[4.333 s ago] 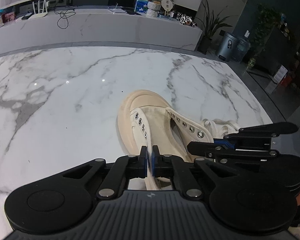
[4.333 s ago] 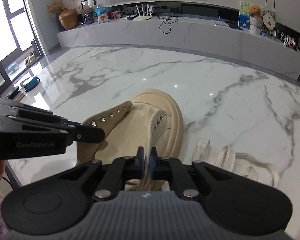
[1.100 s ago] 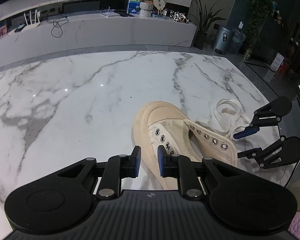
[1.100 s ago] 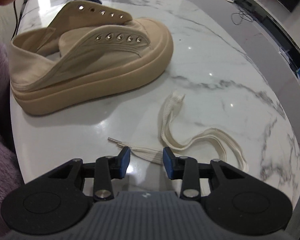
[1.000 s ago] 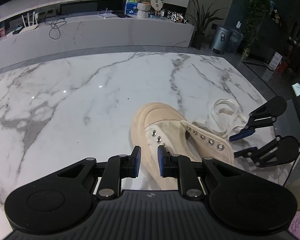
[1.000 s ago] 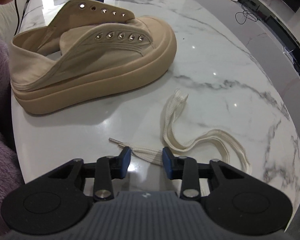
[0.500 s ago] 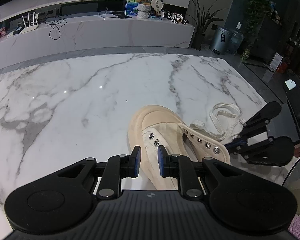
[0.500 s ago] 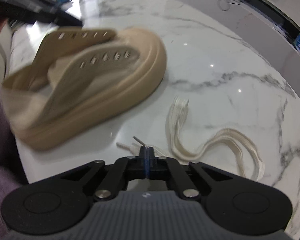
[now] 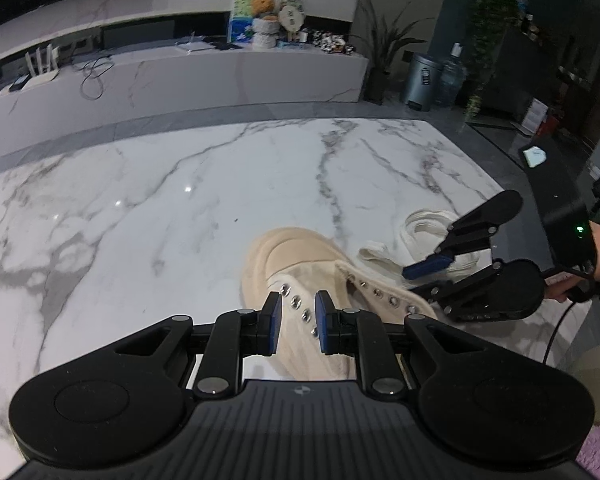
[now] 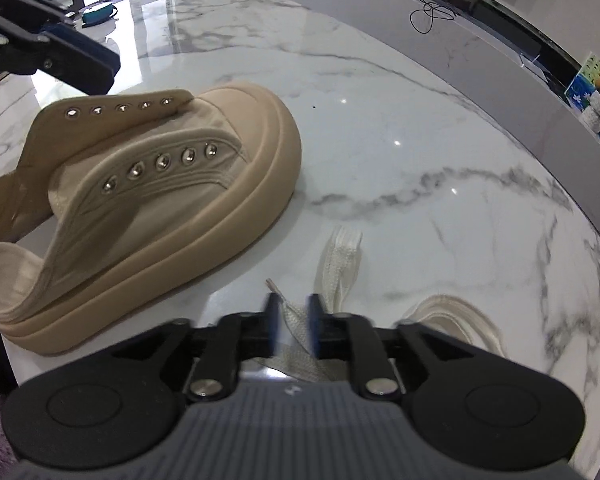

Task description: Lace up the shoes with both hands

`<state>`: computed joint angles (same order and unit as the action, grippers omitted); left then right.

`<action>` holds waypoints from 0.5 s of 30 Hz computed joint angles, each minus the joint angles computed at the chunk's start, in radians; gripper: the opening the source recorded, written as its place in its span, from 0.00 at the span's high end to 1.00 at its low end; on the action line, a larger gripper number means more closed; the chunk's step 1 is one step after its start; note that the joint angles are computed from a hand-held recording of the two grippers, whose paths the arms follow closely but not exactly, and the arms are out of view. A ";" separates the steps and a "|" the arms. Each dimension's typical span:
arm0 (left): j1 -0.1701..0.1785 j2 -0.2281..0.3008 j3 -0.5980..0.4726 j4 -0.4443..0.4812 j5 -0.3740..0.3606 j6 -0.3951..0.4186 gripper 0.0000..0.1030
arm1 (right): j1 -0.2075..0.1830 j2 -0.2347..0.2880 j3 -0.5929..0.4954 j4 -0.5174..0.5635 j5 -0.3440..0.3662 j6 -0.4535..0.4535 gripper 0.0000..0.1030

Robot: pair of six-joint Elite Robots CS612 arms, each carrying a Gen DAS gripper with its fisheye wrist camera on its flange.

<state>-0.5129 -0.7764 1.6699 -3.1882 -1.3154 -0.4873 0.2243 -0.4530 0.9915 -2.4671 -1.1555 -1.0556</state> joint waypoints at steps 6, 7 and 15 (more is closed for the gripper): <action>0.009 0.010 -0.020 -0.011 -0.074 0.092 0.85 | -0.004 0.022 -0.058 0.096 0.017 -0.040 0.70; 0.010 0.012 -0.023 -0.006 -0.079 0.098 0.85 | -0.004 0.026 -0.067 0.112 0.018 -0.042 0.70; 0.018 0.029 -0.062 0.046 -0.092 0.138 0.85 | -0.021 0.036 -0.082 0.145 0.076 0.011 0.94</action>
